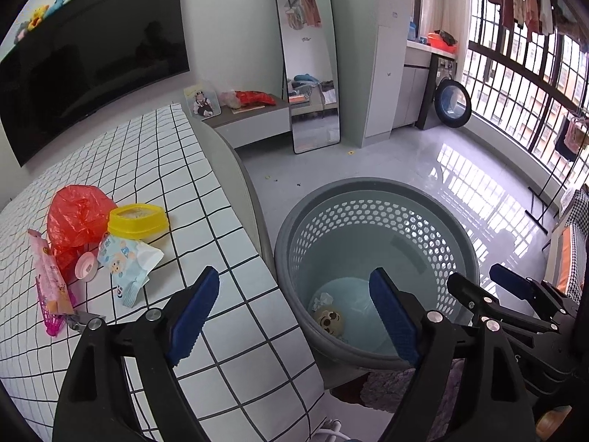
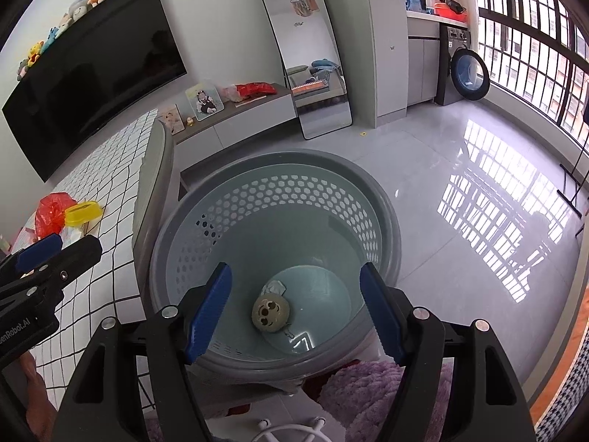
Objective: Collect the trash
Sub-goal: 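Move both open tools back from the basket to the trash pile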
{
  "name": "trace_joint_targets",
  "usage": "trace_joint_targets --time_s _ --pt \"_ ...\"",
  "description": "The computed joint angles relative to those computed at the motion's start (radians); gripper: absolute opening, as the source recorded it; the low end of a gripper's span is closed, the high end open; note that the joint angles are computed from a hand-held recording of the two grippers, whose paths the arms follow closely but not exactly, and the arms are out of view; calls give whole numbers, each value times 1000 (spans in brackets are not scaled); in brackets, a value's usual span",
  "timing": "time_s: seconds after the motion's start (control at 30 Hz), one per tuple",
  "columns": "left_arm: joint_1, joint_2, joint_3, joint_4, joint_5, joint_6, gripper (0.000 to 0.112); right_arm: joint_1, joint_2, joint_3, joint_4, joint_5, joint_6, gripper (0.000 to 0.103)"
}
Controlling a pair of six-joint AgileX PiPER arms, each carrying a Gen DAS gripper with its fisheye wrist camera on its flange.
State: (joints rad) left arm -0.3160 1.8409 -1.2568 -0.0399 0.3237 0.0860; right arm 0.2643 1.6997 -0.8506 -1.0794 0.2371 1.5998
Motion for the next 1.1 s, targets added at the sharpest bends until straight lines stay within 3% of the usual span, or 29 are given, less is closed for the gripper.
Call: trace_joint_targets --time_s 0.37,0.73,1.1 --pt "72 -104 135 -83 -79 94 88 120 -20 -20 -22 74 44 69" --pt "205 -175 225 -322 -109 345 93 249 25 -100 0 141 37 71" --pt "378 -197 266 -467 -117 537 94 341 158 -276 146 161 -132 71"
